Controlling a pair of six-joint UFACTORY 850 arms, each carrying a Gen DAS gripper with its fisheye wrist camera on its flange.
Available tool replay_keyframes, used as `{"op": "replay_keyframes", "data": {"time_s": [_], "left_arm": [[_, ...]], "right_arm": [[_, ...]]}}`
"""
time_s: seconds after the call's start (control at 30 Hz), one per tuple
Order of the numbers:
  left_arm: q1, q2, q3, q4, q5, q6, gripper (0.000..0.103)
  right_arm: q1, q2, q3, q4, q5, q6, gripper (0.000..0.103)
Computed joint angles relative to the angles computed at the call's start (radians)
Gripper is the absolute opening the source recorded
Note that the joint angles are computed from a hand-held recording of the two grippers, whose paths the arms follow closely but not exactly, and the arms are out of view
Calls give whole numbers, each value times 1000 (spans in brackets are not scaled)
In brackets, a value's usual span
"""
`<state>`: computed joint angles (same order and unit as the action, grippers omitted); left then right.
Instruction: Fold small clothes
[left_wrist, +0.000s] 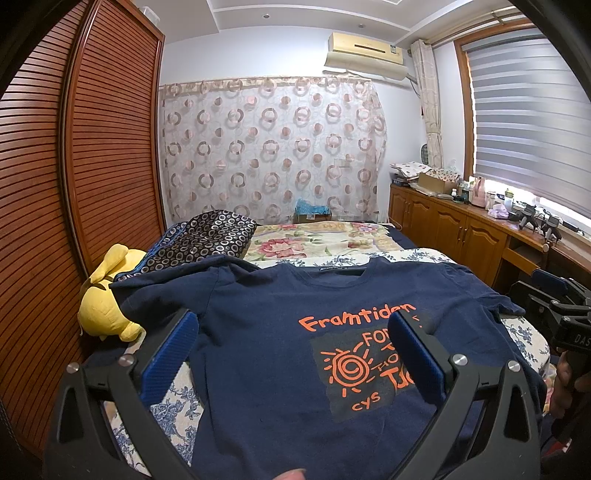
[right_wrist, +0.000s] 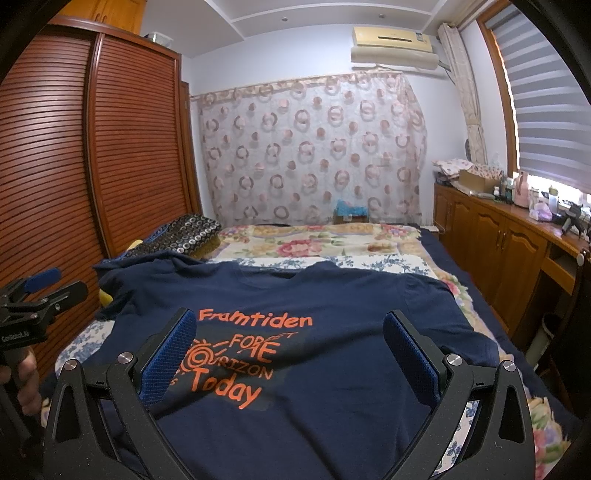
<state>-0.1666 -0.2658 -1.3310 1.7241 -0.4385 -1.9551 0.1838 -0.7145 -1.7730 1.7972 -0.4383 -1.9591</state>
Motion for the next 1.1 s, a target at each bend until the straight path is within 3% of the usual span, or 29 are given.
{"op": "replay_keyframes", "data": {"time_s": [0.77, 1.1], "left_arm": [[-2, 1, 0, -1, -3, 1, 103], [14, -26, -29, -94, -27, 95, 103]], "right_arm": [[0, 3, 5, 6, -2, -6, 103], [3, -6, 4, 31, -7, -18, 103]]}}
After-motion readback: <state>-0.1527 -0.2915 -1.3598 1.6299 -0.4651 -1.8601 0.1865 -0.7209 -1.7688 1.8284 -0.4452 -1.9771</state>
